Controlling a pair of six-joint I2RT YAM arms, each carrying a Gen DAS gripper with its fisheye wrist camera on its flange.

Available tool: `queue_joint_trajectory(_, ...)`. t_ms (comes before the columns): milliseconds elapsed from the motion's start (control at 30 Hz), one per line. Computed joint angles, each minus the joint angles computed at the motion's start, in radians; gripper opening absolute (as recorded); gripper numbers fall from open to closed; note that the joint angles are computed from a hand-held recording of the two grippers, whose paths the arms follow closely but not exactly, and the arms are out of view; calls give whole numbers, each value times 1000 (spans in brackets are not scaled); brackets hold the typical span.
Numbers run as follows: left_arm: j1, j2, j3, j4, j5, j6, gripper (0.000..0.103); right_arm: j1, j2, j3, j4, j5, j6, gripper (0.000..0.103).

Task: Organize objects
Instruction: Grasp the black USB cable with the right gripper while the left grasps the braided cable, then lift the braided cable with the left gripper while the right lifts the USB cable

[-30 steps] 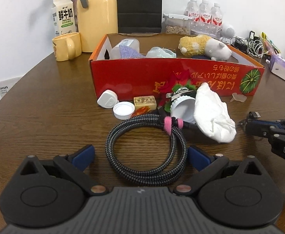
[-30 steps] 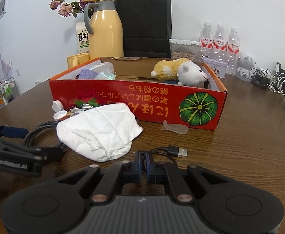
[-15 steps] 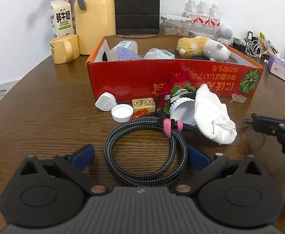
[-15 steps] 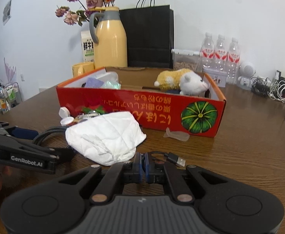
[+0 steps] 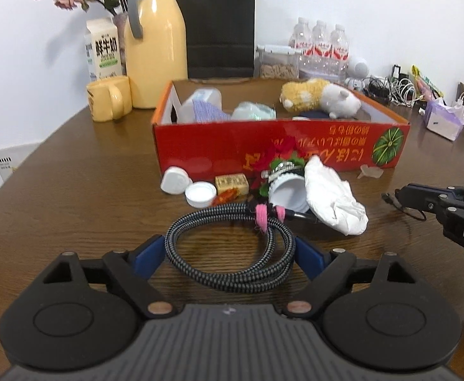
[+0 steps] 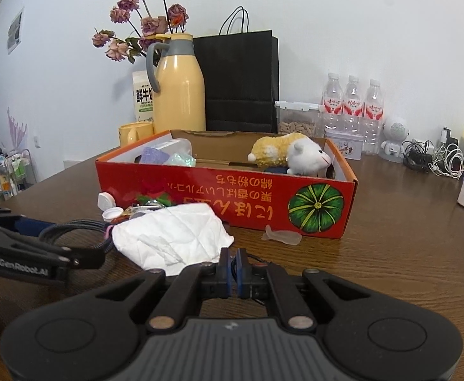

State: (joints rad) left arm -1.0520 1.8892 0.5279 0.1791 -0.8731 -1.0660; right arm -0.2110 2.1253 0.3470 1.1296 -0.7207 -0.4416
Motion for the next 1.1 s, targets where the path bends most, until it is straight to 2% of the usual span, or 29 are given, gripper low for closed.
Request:
queue_joint_trajectory(367, -42, -106, 20, -156, -73, -42, 88, -30, -79, -21, -7, -52, 21, 2)
queue_joint_trajectory(533, -47, -117, 18, -165, -87, -51, 88, -38, -103, -17, -23, -69, 29, 2)
queue_joint_trajectory(600, -45, -113, 9, -151, -84, -52, 88, -38, -110, -5, -73, -71, 5, 5)
queue_joint_trajectory(633, -45, -109, 6, -148, -81, -57, 88, -41, -112, 8, -115, -77, -16, 11)
queue_joint_trajectory(700, -47, -104, -4, -138, -78, -68, 88, -29, -116, 26, -190, -53, -67, 52)
queue_joint_trajectory(733, -49, -103, -9, -135, -77, -75, 88, -17, -104, 31, -195, -26, -85, 87)
queue_joint_trajectory(767, -49, -101, -15, -129, -75, -80, 88, -7, -85, 31, -179, -1, -96, 93)
queue_joint_trajectory(867, -55, -86, -26, -123, -64, -107, 88, 17, -51, 68, -224, 55, -110, 89)
queue_joint_trajectory(1000, -63, -42, -29, -121, -23, -144, 88, 20, -35, 117, -318, 57, -115, 84)
queue_joint_trajectory(1100, -51, -8, -43, -74, 23, -139, 88, 20, -38, 131, -370, 48, -141, 69)
